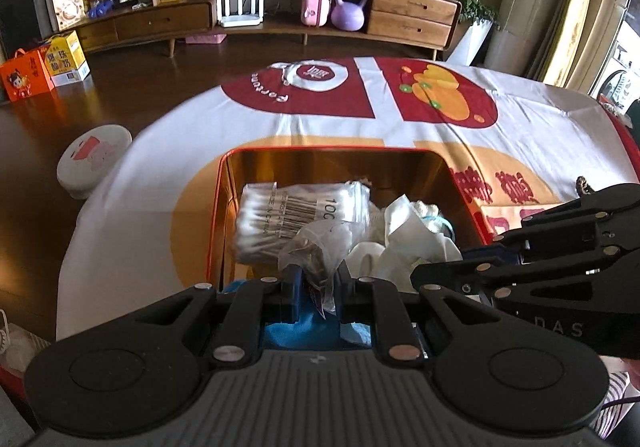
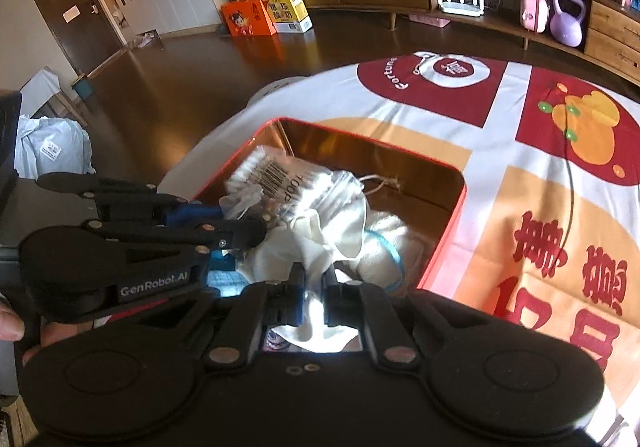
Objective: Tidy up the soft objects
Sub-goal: 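Open the right tool to drop the cloth bag into the tin while the left tool releases the clear bag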
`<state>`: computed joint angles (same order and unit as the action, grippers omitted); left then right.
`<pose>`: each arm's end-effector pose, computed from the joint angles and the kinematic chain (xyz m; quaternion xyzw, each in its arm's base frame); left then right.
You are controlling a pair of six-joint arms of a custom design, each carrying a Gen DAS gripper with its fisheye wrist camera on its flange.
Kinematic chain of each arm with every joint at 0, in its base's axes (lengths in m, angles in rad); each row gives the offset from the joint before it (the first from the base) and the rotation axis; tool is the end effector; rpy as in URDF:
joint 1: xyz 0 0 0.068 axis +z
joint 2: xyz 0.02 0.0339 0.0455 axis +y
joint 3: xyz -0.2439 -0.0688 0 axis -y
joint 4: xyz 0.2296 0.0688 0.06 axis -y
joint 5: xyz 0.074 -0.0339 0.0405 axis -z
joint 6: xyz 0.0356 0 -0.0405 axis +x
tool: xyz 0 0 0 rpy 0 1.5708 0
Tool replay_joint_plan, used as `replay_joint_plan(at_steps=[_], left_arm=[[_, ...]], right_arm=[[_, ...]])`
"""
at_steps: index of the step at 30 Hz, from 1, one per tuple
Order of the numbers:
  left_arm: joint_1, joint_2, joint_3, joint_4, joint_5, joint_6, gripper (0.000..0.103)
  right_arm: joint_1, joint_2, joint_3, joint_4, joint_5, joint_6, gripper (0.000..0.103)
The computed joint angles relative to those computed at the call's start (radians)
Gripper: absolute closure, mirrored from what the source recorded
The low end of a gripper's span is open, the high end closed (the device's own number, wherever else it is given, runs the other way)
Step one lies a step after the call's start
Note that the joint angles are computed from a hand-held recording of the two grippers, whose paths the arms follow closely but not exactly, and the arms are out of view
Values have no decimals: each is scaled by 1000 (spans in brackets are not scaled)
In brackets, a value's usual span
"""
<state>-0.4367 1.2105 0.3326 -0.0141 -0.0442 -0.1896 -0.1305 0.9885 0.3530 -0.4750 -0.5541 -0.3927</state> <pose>0.1779 -0.0813 0.1181 0.1089 0.9364 -0.0827 0.3231 0.1537 -0.0013 0.1358 -0.1843 0.9203 0.2005 0.2808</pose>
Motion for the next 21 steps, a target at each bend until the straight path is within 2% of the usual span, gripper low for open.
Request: replay_joint_plan(at_steps=[3, 8, 16, 18, 20, 21], left_arm=[[2, 4, -7, 7, 2, -6, 88], [-13, -27, -21, 2, -12, -13, 88], [-17, -97, -22, -63, -6, -50, 87], [-27, -122, -24, -81, -15, -61, 83], [-38, -154, -28, -105, -25, -76, 72], [-41, -169, -29, -114, -27, -81, 70]], right_arm=[[-4, -17, -1, -18, 3, -6, 87], [-22, -58, 3, -51, 3, -21, 84], [-70, -151, 15, -161, -9, -63, 76], [-84, -170, 25, -195, -15, -79, 75], [-104, -182, 37, -233, -24, -104, 74], [-112, -194, 41, -251, -28, -110, 73]])
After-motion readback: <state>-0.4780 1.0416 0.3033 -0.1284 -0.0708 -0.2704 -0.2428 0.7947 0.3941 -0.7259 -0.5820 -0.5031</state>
